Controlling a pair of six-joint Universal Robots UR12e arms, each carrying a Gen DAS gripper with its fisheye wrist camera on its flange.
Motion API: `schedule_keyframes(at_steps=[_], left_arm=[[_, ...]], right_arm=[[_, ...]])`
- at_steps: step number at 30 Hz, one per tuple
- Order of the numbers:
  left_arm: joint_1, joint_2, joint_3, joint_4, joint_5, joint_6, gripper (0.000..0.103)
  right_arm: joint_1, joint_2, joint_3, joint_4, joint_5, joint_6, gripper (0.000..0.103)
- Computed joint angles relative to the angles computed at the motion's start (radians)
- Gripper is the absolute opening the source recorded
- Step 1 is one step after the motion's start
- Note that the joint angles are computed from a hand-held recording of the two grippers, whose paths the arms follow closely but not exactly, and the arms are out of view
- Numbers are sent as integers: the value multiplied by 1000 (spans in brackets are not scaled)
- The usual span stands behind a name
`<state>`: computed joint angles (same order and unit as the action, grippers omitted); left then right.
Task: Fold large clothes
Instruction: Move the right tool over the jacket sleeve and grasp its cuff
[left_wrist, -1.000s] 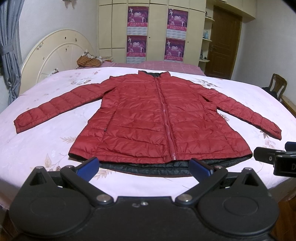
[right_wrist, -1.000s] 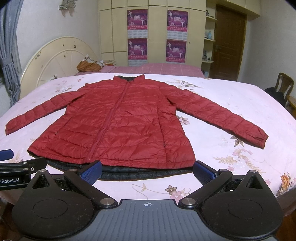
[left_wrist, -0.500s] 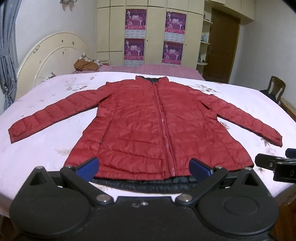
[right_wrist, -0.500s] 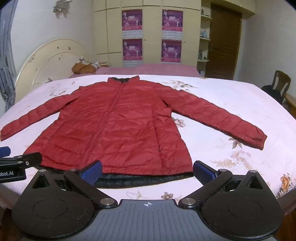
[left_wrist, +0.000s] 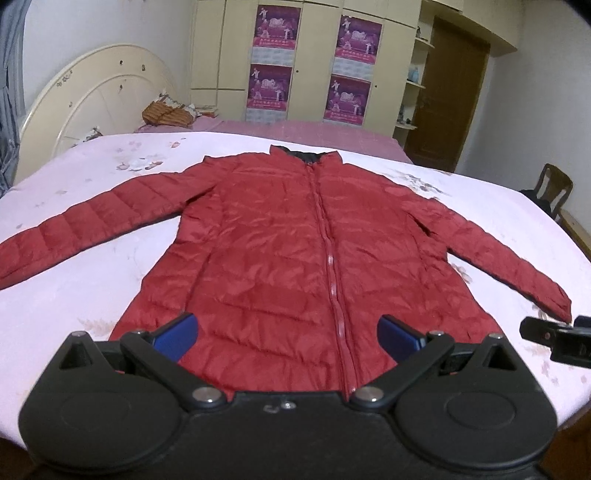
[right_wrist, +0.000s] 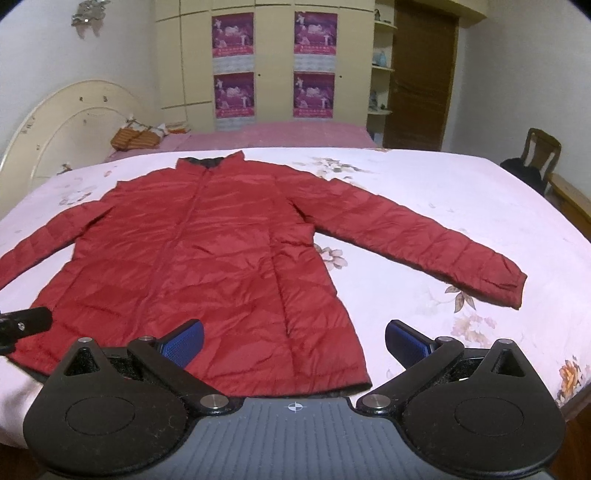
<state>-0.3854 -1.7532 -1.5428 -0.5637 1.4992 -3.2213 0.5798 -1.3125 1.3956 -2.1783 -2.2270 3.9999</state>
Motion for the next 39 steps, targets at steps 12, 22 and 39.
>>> schedule_keyframes(at_steps=[12,22,39], left_arm=[[35,-113,123,-41,-120,71,103],[64,-188,201,-38,-172,110,103],[41,-283,287,-7,-169,119,88]], right_arm=[[-52,67,-83,84,-6,53,103],[-89,63,-36,22,-73,195,103],[-204,-65,171,57,-84,648,102]])
